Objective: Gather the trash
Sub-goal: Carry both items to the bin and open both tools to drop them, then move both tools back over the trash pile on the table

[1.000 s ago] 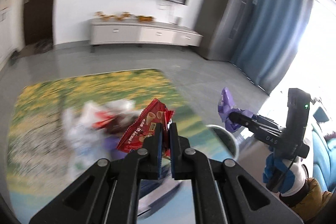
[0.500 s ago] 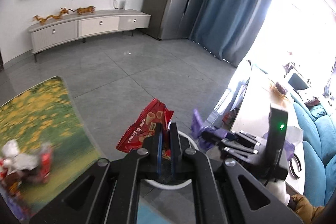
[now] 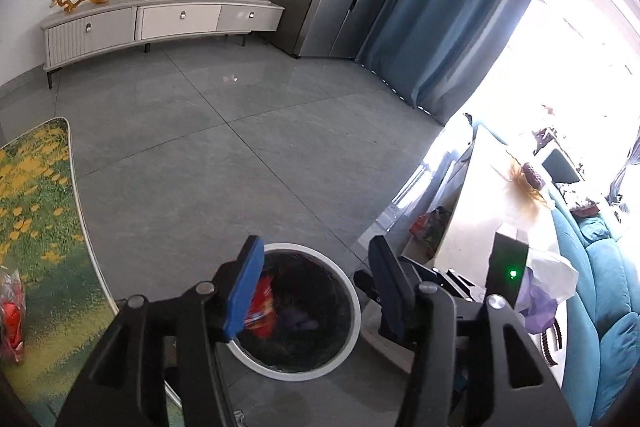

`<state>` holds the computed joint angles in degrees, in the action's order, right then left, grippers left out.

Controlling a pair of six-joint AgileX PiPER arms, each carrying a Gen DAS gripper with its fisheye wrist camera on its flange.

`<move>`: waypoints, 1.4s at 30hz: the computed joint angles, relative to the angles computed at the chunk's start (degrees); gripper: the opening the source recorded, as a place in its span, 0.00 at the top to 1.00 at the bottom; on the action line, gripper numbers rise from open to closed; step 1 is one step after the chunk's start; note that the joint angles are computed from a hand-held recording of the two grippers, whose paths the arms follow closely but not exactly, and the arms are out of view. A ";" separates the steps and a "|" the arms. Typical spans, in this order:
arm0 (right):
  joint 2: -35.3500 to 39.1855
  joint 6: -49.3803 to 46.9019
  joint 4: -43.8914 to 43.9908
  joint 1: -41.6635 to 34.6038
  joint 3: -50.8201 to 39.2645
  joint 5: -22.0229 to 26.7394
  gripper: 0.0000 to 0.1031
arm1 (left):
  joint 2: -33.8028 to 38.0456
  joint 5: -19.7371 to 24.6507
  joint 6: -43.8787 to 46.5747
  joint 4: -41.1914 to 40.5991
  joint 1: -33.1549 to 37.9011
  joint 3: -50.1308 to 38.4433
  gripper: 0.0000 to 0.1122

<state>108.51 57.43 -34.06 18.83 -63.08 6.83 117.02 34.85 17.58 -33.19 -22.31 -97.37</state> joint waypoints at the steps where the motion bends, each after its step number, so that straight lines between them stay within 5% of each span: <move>1: -0.42 4.01 -3.86 0.32 0.42 0.44 0.27 | -0.77 -0.09 0.85 -0.51 0.09 0.85 0.53; 9: -8.80 28.39 -26.99 4.40 3.28 5.47 0.08 | -14.18 -6.11 4.70 -1.25 2.59 13.78 0.53; 16: -21.14 41.03 -40.74 14.62 3.13 16.84 0.00 | -30.19 -8.75 11.88 -6.18 9.88 26.53 0.53; 21: -24.64 39.38 -41.51 22.74 -1.54 23.95 0.00 | -39.26 -4.95 19.68 -9.52 19.07 31.29 0.53; 29: -24.92 43.60 -47.61 32.62 -7.46 26.03 0.00 | -46.79 10.48 36.85 -21.37 46.14 33.78 0.53; 37: -16.44 26.86 -30.22 36.25 -18.13 22.63 0.00 | -44.19 20.81 50.57 -28.50 70.12 34.91 0.53; 42: -10.39 12.78 -14.77 37.35 -22.78 20.05 0.00 | -40.57 22.64 54.63 -29.11 75.72 35.63 0.53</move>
